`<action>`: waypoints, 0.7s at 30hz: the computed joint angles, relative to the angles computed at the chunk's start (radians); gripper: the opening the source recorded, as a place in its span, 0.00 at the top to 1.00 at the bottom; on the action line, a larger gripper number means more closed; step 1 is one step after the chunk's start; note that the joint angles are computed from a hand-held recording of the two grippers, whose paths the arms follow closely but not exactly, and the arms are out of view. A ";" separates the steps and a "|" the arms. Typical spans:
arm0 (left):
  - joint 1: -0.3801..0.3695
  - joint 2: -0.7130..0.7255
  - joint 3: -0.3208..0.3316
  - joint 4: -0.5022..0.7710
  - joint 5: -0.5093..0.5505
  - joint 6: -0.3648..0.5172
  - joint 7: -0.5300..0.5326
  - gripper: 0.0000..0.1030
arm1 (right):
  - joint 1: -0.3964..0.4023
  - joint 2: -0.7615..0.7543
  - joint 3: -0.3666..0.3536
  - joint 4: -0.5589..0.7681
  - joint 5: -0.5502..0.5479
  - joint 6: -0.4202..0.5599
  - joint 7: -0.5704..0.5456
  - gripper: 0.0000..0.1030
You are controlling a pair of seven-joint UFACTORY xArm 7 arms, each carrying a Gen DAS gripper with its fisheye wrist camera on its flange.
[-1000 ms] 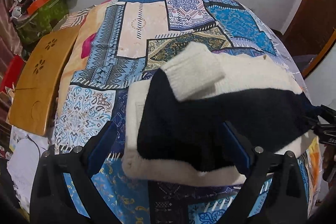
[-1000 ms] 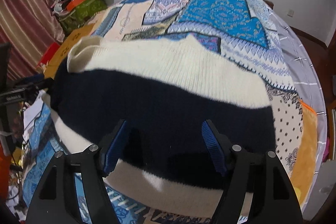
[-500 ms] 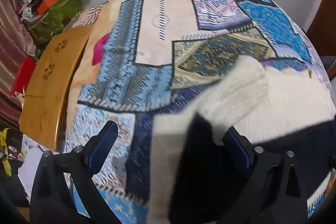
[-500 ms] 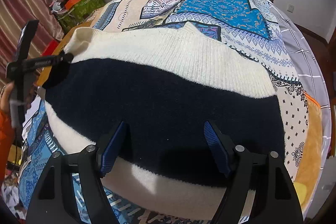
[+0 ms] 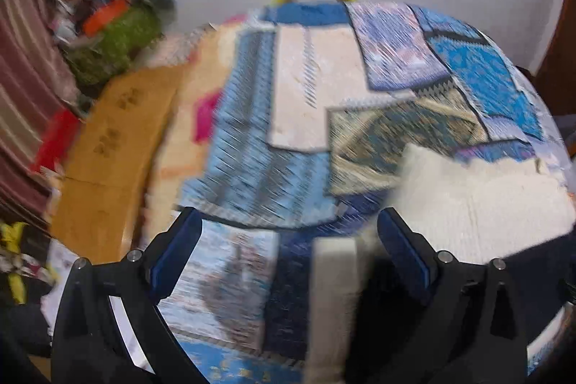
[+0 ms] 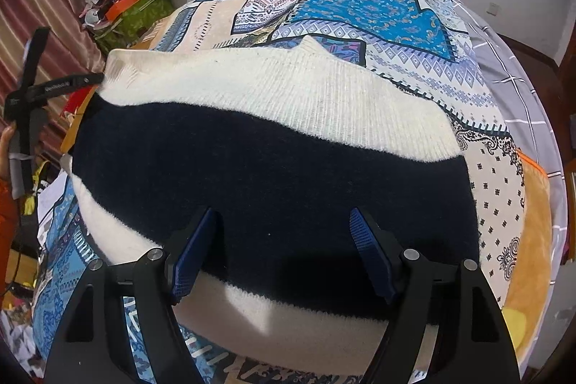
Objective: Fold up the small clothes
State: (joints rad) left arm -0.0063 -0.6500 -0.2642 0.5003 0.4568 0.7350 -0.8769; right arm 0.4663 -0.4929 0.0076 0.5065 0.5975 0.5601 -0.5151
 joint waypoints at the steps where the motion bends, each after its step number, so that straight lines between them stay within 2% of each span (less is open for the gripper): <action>1: 0.012 -0.023 -0.016 0.002 0.027 0.022 -0.002 0.03 | -0.002 0.001 0.002 0.002 -0.004 0.001 0.004 0.28; 3: 0.002 -0.063 0.001 -0.004 0.025 0.051 0.028 0.03 | -0.005 -0.002 0.007 0.002 -0.013 0.004 0.013 0.28; 6: -0.045 -0.128 0.055 -0.041 -0.045 0.076 0.104 0.03 | -0.007 -0.006 0.011 0.002 -0.026 0.006 0.023 0.28; 13: -0.159 -0.275 0.053 -0.172 -0.222 0.100 0.166 0.04 | 0.000 -0.012 0.021 0.009 -0.040 0.011 0.054 0.28; 18: -0.227 -0.283 0.032 -0.215 -0.303 0.049 0.172 0.28 | 0.022 -0.020 0.034 0.015 -0.046 0.008 0.062 0.28; 21: -0.243 -0.258 0.031 -0.223 -0.333 -0.002 0.168 0.47 | 0.034 -0.017 0.041 0.015 -0.050 0.001 0.072 0.28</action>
State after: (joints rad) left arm -0.2497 -0.9078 -0.2334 0.2769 0.1239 0.7330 -0.7089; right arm 0.5003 -0.5100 0.0487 0.5216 0.5476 0.5608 -0.4429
